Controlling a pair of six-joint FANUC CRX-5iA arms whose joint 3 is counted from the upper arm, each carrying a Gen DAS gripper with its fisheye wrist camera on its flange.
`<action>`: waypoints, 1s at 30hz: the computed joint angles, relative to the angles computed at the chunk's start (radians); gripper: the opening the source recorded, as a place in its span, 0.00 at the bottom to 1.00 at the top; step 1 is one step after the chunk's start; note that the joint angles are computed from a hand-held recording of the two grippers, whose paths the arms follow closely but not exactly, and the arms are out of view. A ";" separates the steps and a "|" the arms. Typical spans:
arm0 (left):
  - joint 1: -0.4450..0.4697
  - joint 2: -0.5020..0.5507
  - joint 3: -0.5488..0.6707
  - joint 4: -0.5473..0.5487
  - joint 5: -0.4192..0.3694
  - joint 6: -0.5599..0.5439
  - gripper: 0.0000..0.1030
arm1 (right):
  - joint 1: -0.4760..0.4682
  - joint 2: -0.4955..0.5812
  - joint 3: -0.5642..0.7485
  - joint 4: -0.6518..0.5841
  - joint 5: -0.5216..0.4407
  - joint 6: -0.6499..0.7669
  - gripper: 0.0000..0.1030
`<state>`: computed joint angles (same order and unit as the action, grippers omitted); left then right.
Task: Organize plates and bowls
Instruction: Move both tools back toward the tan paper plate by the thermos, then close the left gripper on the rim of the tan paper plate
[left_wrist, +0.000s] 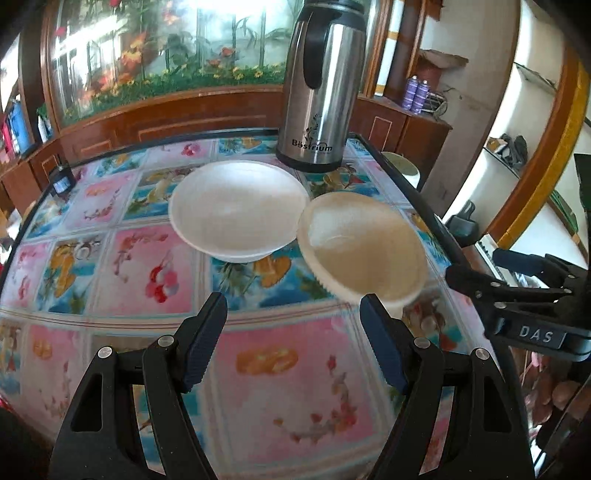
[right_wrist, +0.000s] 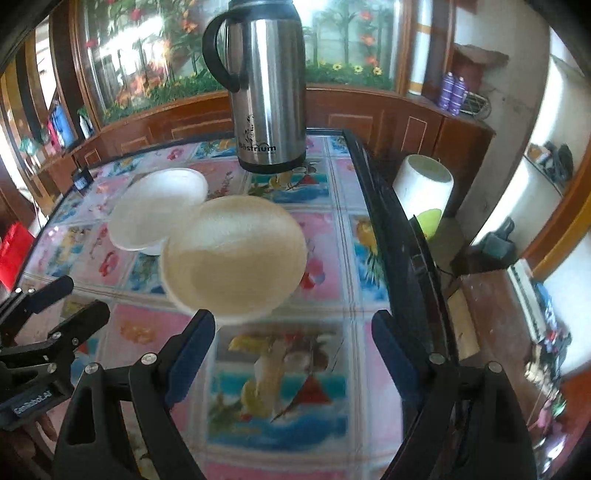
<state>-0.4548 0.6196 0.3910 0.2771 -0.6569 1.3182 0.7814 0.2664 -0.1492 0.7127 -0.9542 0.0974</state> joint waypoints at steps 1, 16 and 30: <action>-0.003 0.018 0.033 -0.015 -0.024 0.023 0.73 | -0.011 0.003 0.006 -0.012 0.013 0.020 0.84; -0.045 0.181 0.311 -0.124 -0.213 0.239 0.73 | -0.121 0.082 0.128 -0.205 0.064 0.286 0.55; -0.062 0.263 0.435 -0.123 -0.287 0.273 0.73 | -0.155 0.122 0.187 -0.300 0.073 0.389 0.34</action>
